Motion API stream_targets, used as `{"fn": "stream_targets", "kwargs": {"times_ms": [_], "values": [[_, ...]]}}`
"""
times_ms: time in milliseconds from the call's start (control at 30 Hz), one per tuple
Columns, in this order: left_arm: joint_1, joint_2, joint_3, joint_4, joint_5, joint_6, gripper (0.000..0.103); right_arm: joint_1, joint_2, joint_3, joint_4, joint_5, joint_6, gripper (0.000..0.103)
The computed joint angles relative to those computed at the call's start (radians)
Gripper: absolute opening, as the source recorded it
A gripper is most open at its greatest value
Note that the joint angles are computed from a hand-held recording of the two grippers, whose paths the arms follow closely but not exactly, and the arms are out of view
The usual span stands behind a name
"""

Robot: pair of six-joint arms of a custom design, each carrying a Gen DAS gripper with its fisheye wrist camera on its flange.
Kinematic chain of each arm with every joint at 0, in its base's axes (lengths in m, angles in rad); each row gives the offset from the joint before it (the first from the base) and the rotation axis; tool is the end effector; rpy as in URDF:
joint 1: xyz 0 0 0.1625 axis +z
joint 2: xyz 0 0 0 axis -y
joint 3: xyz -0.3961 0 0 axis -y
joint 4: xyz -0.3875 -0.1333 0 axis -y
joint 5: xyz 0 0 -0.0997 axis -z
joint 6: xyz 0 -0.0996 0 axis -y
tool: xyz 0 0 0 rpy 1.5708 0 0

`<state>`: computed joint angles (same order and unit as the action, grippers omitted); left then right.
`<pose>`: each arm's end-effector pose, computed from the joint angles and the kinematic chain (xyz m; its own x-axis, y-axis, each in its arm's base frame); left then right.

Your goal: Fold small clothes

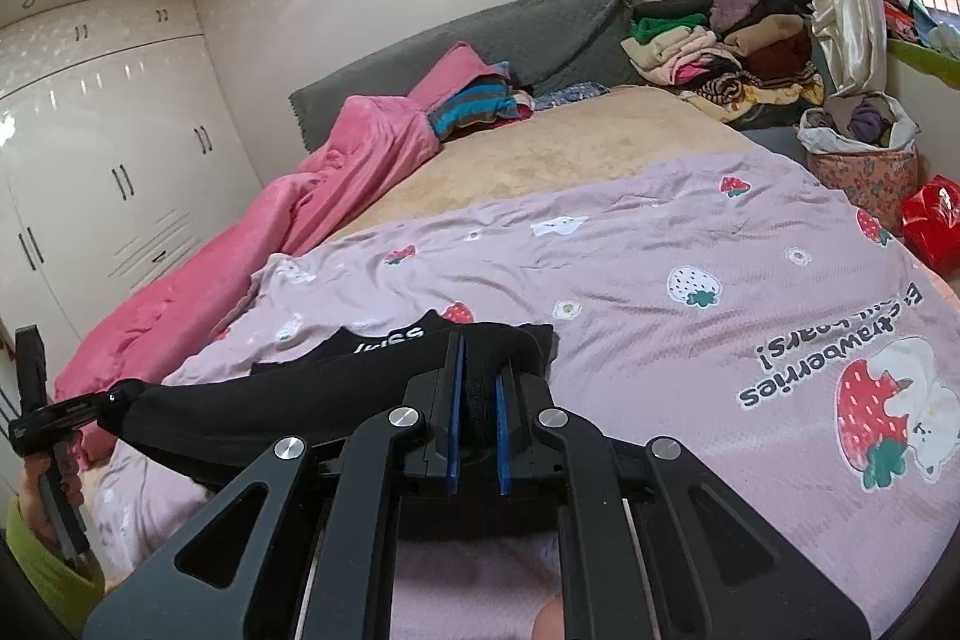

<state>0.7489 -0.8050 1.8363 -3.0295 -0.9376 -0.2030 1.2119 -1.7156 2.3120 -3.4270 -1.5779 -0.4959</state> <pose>-0.3068 -0.5477 0.0838 -0.8479 0.2898 -0.4439 0.5060 0.6922 -0.5146 -0.0124 -0.4106 0.4012 -0.8725 0.1782 0.4549 -0.3498 0.4221 -0.8363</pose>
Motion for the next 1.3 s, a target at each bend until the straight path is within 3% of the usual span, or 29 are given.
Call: {"fn": "stream_targets", "kwargs": {"times_ms": [200,667,700,767,833,867,900,1067,1300], "values": [[0.023,0.074,-0.079,0.003,0.032,0.017,0.002,0.020,0.116,-0.057,-0.089,-0.067,-0.030,0.008],[0.081,0.193,-0.205,0.029,0.062,0.038,0.004,0.034,0.286,-0.189,-0.098,-0.180,-0.020,0.010],[0.082,0.198,-0.208,0.027,0.064,0.039,0.004,0.036,0.298,-0.197,-0.099,-0.197,-0.019,0.012],[0.084,0.199,-0.199,0.011,0.053,0.044,0.006,0.047,0.323,-0.204,-0.133,-0.242,-0.021,0.034],[0.081,0.197,-0.187,-0.011,0.055,0.052,0.018,0.044,0.333,-0.195,-0.180,-0.236,-0.034,0.035],[0.074,0.197,-0.175,-0.043,0.079,0.069,0.032,0.045,0.335,-0.191,-0.193,-0.240,-0.038,0.038],[0.069,0.194,-0.165,-0.072,0.089,0.082,0.035,0.045,0.337,-0.183,-0.213,-0.238,-0.044,0.040],[0.046,0.169,-0.110,-0.164,0.087,0.133,0.038,0.045,0.320,-0.136,-0.241,-0.207,-0.096,0.049],[0.023,0.159,-0.068,-0.133,0.037,0.141,0.040,0.072,0.304,-0.081,-0.235,-0.187,-0.154,0.050]]}}
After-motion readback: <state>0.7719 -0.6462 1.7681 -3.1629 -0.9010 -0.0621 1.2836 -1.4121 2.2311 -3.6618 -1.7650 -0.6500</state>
